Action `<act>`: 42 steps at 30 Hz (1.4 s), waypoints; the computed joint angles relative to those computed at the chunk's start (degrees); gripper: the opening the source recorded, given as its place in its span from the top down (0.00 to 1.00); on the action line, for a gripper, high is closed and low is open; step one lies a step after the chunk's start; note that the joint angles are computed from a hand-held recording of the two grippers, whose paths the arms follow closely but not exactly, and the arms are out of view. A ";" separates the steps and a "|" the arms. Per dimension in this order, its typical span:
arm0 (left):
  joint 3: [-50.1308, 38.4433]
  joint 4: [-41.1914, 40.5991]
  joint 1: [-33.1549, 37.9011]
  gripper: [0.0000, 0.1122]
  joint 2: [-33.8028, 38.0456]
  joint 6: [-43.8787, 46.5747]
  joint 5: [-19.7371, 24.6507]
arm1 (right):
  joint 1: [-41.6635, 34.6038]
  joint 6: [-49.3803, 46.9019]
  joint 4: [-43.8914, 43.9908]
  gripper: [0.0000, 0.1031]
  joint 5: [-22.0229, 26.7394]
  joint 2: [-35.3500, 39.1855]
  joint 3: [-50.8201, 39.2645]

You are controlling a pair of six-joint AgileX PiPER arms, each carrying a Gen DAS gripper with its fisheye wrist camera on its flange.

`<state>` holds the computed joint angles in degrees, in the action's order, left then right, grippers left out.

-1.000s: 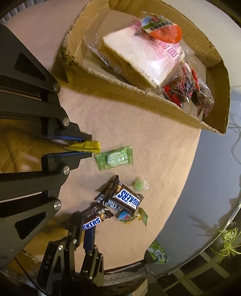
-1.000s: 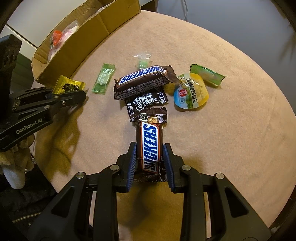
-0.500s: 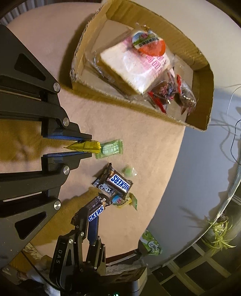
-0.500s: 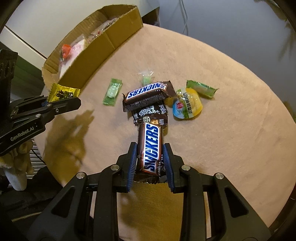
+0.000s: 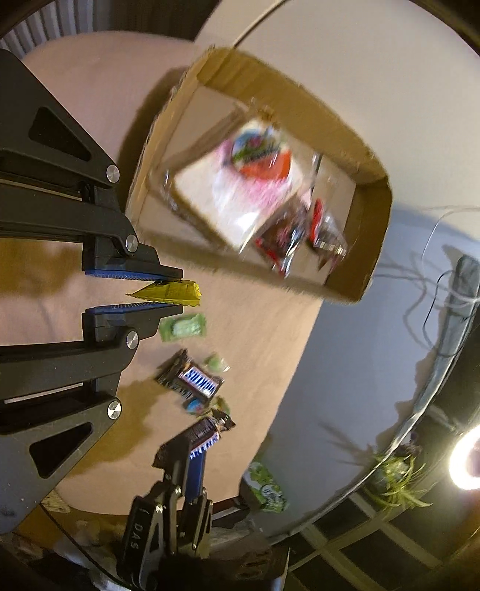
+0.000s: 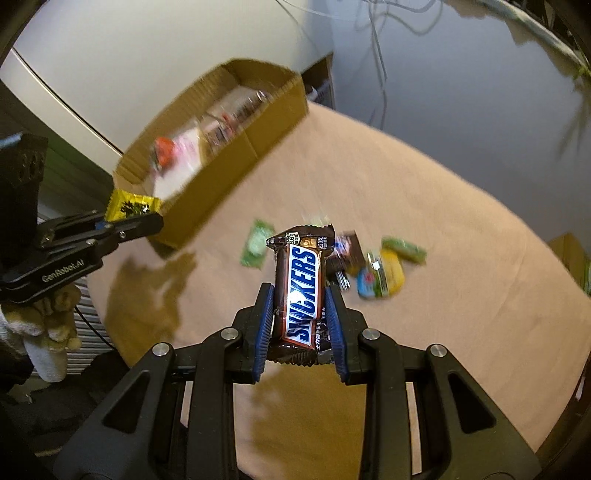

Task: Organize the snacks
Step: 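Carry the yellow candy and Snickers bar into the box and open both grippers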

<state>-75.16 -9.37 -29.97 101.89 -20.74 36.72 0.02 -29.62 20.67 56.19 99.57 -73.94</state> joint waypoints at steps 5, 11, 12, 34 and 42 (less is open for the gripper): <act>1.07 0.74 2.87 0.92 -1.20 -0.10 -0.26 | 3.19 1.71 -0.15 0.72 0.90 2.58 -5.94; 2.47 1.89 5.62 0.92 -2.09 -0.47 -0.18 | 7.30 3.23 -1.11 0.72 2.25 6.73 -13.47; 2.59 2.20 6.07 0.92 -2.12 -0.52 -0.14 | 8.29 3.68 -1.40 0.71 2.65 7.90 -15.30; -0.58 -0.14 12.76 0.92 1.19 4.42 2.12 | 18.71 9.61 -5.55 0.71 9.27 24.31 -38.56; -1.90 0.89 12.84 0.88 1.85 4.33 2.42 | 19.03 10.19 -5.74 0.71 9.21 25.86 -40.34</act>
<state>-77.06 -8.48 -17.13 103.74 -16.41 39.14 19.05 -19.43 14.93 65.41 125.44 -114.28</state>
